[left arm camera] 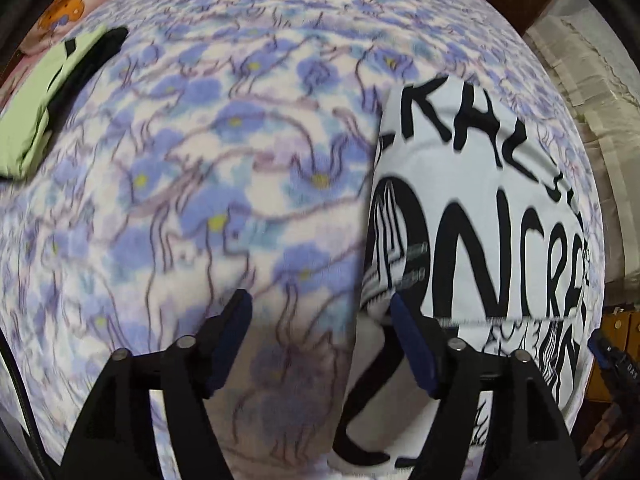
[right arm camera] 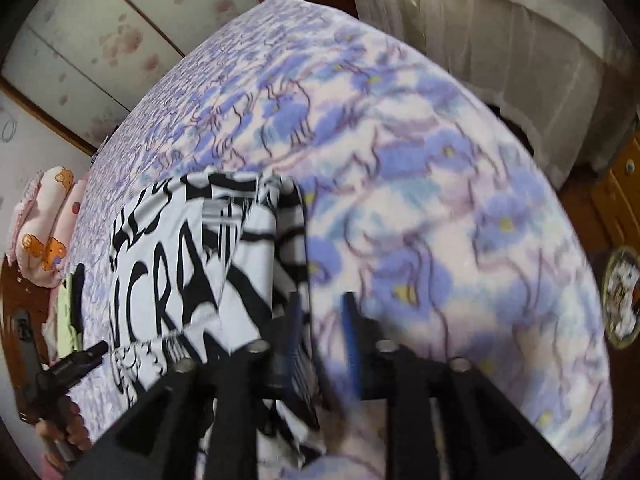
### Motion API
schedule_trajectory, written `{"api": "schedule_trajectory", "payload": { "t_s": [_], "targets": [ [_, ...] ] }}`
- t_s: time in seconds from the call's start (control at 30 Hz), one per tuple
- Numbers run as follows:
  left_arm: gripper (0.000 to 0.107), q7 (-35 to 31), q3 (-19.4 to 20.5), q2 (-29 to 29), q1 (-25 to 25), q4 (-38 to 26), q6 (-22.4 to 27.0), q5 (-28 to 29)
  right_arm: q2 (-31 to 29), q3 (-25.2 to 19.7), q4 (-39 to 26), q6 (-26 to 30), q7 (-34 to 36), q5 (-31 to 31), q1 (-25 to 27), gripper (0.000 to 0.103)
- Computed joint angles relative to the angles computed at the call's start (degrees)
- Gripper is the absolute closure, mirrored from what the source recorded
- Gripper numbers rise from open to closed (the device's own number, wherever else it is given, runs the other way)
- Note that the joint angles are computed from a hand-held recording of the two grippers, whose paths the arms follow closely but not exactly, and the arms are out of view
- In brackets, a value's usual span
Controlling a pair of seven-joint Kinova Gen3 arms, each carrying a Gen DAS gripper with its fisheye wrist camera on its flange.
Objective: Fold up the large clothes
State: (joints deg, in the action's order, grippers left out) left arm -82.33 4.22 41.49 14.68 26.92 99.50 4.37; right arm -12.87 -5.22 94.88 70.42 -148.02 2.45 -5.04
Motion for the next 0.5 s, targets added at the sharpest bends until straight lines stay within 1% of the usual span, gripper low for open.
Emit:
{"api": "schedule_trajectory", "payload": {
  "t_s": [0.1,0.13,0.17,0.23,0.3,0.37,0.5],
  "targets": [
    [0.028,0.35,0.28,-2.44,-0.7,4.42,-1.5,0.81,-1.97,0.91,2.76,-2.6,-0.87,-3.83,-0.13,0.066],
    [0.025,0.32,0.7,-2.93,-1.29,5.21,-1.42,1.58,-2.75,1.64,4.13,-4.21,-0.6,-5.94,-0.26,0.061],
    [0.024,0.19,1.25,-3.51,-2.05,6.22,-1.49,2.69,-3.35,2.27,5.36,-5.75,-0.23,-8.02,-0.4,0.055],
    [0.021,-0.41,2.13,-4.13,-3.25,7.27,-1.15,4.56,-3.99,3.29,7.21,-8.14,1.13,-11.54,-0.81,0.049],
    [0.016,-1.81,3.25,-4.97,-4.76,9.32,-1.53,7.07,-4.14,3.85,8.19,-9.44,2.51,-14.06,-1.14,0.045],
    [0.014,-2.69,3.78,-4.98,-5.54,10.32,-1.27,8.87,-4.01,4.19,8.78,-10.14,3.84,-15.74,-1.3,0.036],
    [0.014,-2.9,4.24,-3.61,-6.08,10.41,1.33,11.27,-3.46,7.39,11.4,-12.8,9.78,-22.5,-2.54,0.031]
  ]
}}
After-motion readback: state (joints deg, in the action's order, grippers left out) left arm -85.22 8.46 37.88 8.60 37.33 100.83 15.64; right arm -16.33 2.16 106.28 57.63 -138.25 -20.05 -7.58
